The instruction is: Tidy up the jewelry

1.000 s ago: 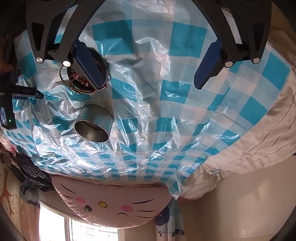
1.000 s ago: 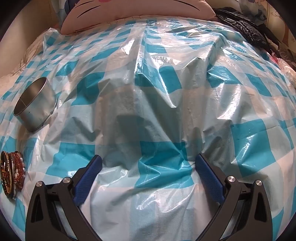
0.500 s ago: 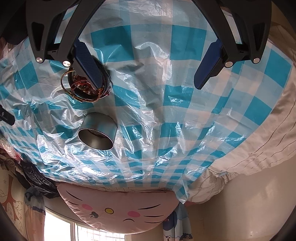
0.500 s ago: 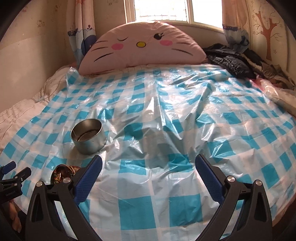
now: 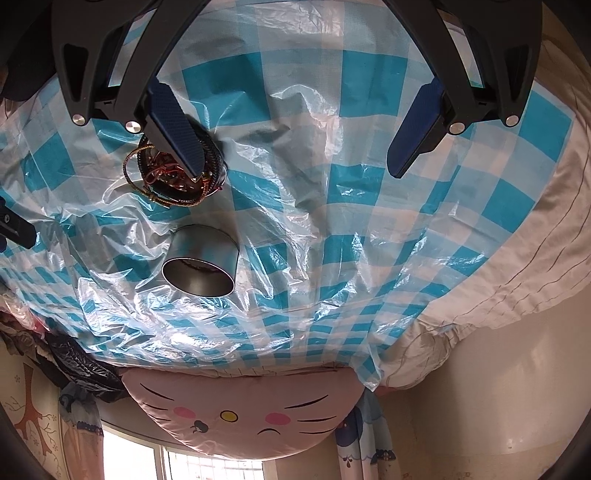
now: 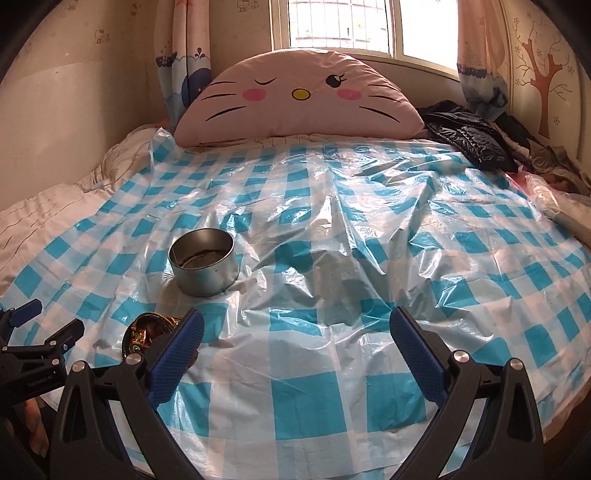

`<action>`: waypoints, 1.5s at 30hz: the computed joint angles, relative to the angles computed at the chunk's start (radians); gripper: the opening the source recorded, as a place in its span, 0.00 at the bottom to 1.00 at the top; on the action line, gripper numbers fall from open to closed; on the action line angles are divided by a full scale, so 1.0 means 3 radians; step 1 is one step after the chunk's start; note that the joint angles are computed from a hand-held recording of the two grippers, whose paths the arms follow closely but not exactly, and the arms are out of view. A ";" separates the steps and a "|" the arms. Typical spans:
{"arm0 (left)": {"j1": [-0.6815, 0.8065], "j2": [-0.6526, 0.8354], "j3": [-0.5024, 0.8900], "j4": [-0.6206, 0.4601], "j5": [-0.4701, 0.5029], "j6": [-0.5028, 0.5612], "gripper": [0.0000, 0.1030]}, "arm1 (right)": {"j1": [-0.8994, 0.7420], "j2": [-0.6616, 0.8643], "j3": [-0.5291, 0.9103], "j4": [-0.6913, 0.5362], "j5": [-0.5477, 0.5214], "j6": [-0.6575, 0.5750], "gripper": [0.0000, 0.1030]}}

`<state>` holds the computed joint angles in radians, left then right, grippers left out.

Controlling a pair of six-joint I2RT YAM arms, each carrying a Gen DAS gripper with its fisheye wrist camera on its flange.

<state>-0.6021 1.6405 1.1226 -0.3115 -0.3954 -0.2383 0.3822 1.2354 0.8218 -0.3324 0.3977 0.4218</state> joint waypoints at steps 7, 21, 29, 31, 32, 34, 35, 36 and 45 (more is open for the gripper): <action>0.0008 -0.0010 -0.0006 0.0005 0.0021 0.0000 0.93 | 0.0022 0.0029 0.0046 -0.0064 0.0062 -0.0003 0.94; 0.0008 -0.0009 -0.0003 0.0012 0.0023 0.0005 0.93 | 0.0068 0.0007 0.0038 -0.0041 0.0141 -0.0035 0.94; -0.0019 -0.0006 0.0001 0.0025 0.0025 -0.0018 0.93 | 0.0060 -0.0006 0.0034 -0.0042 0.0137 -0.0051 0.94; -0.0031 -0.0010 0.0002 0.0027 0.0025 -0.0030 0.93 | 0.0062 -0.0001 0.0038 -0.0046 0.0137 -0.0047 0.94; -0.0035 -0.0013 0.0000 0.0028 0.0029 -0.0034 0.93 | 0.0062 -0.0002 0.0038 -0.0048 0.0138 -0.0047 0.94; -0.0024 -0.0023 -0.0010 0.0036 0.0049 -0.0032 0.93 | 0.0062 -0.0007 0.0033 -0.0043 0.0137 -0.0048 0.94; -0.0024 -0.0023 -0.0010 0.0036 0.0049 -0.0032 0.93 | 0.0064 -0.0003 0.0035 -0.0043 0.0138 -0.0045 0.94; -0.0026 -0.0023 -0.0009 0.0036 0.0050 -0.0034 0.93 | 0.0064 -0.0003 0.0035 -0.0043 0.0138 -0.0045 0.94; -0.0012 -0.0030 -0.0017 0.0041 0.0065 -0.0027 0.93 | 0.0074 0.0002 0.0031 -0.0037 0.0147 -0.0035 0.94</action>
<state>-0.6057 1.6314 1.1176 -0.2992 -0.3760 -0.2463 0.4045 1.2358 0.8310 -0.3434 0.4420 0.4111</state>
